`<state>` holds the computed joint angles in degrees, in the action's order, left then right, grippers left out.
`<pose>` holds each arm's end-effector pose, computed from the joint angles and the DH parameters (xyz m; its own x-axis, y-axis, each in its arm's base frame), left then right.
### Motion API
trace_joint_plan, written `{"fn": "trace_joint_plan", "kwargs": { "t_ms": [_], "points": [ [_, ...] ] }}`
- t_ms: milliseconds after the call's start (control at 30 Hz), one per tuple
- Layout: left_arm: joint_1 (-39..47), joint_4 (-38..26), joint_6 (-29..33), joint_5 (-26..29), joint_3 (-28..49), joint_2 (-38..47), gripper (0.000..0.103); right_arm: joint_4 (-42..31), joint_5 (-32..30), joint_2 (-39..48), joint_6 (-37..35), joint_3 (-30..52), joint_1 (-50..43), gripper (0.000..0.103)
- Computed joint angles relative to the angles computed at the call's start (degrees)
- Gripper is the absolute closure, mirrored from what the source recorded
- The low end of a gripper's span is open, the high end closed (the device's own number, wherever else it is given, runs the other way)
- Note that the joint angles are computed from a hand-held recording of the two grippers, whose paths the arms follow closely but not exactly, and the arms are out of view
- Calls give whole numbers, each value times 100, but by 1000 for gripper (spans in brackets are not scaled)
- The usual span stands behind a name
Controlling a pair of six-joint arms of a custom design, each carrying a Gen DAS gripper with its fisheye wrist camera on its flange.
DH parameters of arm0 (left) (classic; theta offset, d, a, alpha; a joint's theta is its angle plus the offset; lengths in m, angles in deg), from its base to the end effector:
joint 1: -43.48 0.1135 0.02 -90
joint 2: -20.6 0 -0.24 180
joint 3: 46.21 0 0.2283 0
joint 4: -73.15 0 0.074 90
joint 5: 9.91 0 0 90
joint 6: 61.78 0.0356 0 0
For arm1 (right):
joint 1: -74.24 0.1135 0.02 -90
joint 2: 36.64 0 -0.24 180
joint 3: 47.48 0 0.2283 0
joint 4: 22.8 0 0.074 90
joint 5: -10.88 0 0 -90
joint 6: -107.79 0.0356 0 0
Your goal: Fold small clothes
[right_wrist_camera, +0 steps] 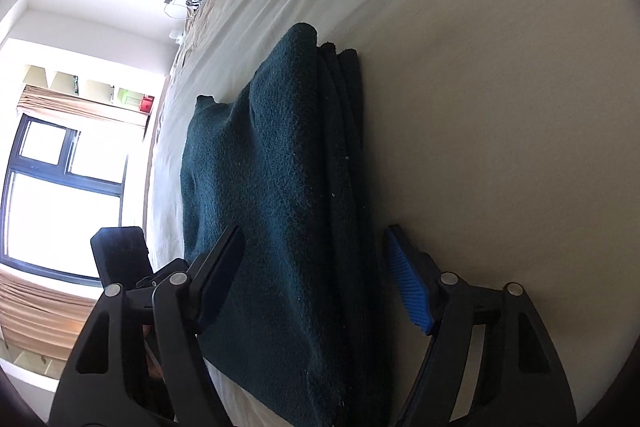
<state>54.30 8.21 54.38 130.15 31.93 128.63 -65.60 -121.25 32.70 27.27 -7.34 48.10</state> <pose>0.2841 0.0265 0.1314 -0.9596 0.1048 -0.2613 0.2664 0.6376 -0.7229 0.1592 -0.0515 0.1312 -0.8190 0.5380 -0.1997 0.2793 0.6777 0.6802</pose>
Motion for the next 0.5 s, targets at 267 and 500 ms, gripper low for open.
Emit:
{"fn": "trace_joint_plan", "kwargs": {
  "t_ms": [267, 500],
  "points": [
    [32, -135, -154, -315, -8, -79, 58, 417, 1171, 424, 857, 390, 1313, 77],
    [799, -1528, 968, -510, -258, -1575, 63, -1222, 3447, -1336, 2377, 1197, 4055, 81]
  ]
}}
